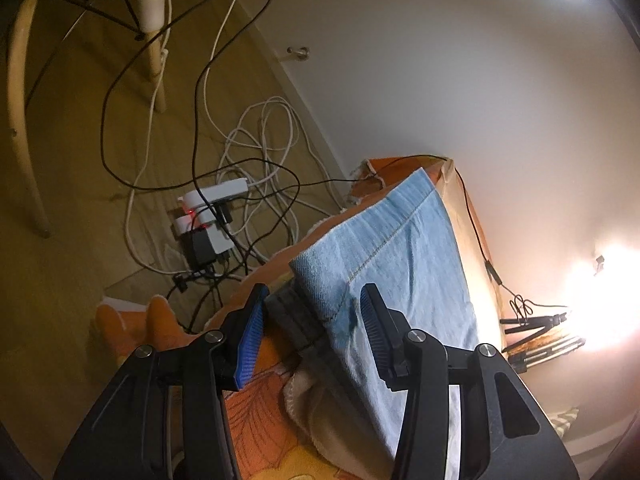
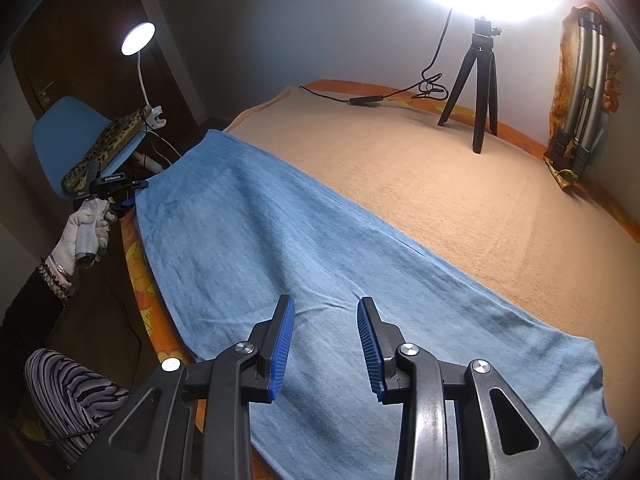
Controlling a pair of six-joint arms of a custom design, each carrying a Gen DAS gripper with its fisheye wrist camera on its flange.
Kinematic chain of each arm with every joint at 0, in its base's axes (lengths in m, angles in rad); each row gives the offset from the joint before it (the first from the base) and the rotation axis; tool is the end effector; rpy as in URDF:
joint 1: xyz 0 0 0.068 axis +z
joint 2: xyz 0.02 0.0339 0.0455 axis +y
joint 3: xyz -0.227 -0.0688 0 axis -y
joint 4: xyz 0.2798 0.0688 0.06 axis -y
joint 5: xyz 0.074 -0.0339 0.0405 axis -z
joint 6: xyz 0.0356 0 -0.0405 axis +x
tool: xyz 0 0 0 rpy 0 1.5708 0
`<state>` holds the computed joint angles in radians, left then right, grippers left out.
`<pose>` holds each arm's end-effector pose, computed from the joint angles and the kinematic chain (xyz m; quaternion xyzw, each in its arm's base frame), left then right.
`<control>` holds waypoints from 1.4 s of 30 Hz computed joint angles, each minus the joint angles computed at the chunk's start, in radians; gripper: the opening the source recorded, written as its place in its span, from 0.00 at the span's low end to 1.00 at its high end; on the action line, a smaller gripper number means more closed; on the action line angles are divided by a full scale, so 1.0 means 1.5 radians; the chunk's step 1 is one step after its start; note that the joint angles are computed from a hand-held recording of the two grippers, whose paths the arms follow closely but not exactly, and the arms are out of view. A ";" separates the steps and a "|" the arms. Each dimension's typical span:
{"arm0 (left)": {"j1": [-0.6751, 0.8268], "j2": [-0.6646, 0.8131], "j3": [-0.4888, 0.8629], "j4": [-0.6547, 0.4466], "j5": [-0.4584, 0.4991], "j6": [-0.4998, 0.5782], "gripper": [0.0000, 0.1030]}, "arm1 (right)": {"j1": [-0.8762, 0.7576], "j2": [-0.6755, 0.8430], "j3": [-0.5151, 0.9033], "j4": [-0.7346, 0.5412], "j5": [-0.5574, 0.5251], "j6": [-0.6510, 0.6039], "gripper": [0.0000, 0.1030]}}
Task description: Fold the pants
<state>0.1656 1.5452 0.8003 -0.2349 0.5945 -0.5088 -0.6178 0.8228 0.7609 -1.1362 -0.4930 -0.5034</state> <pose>0.3172 0.0328 0.1089 -0.2221 0.8914 -0.3236 0.2265 0.1621 -0.0946 0.2244 0.0093 0.9540 0.1076 0.2797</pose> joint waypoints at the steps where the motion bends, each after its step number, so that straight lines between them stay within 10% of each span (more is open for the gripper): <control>1: -0.001 -0.001 -0.002 0.004 -0.001 -0.006 0.44 | -0.003 0.001 0.001 -0.002 -0.002 -0.002 0.33; 7: -0.025 -0.049 -0.034 0.040 -0.054 -0.006 0.39 | -0.010 -0.001 0.002 -0.006 -0.003 -0.010 0.33; 11: -0.041 -0.081 -0.047 0.049 -0.091 0.008 0.15 | -0.015 0.002 0.000 -0.006 -0.005 -0.011 0.33; 26: -0.094 -0.202 -0.096 0.066 -0.094 0.074 0.10 | 0.118 0.050 0.041 0.054 0.012 0.088 0.33; 42: -0.259 -0.274 -0.159 0.061 -0.152 0.206 0.10 | 0.470 0.668 0.521 0.256 -0.001 0.376 0.48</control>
<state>-0.2229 1.1335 0.5618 -0.1433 0.3659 -0.2001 0.0876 1.8242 1.5426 -0.7529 -0.4940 0.0611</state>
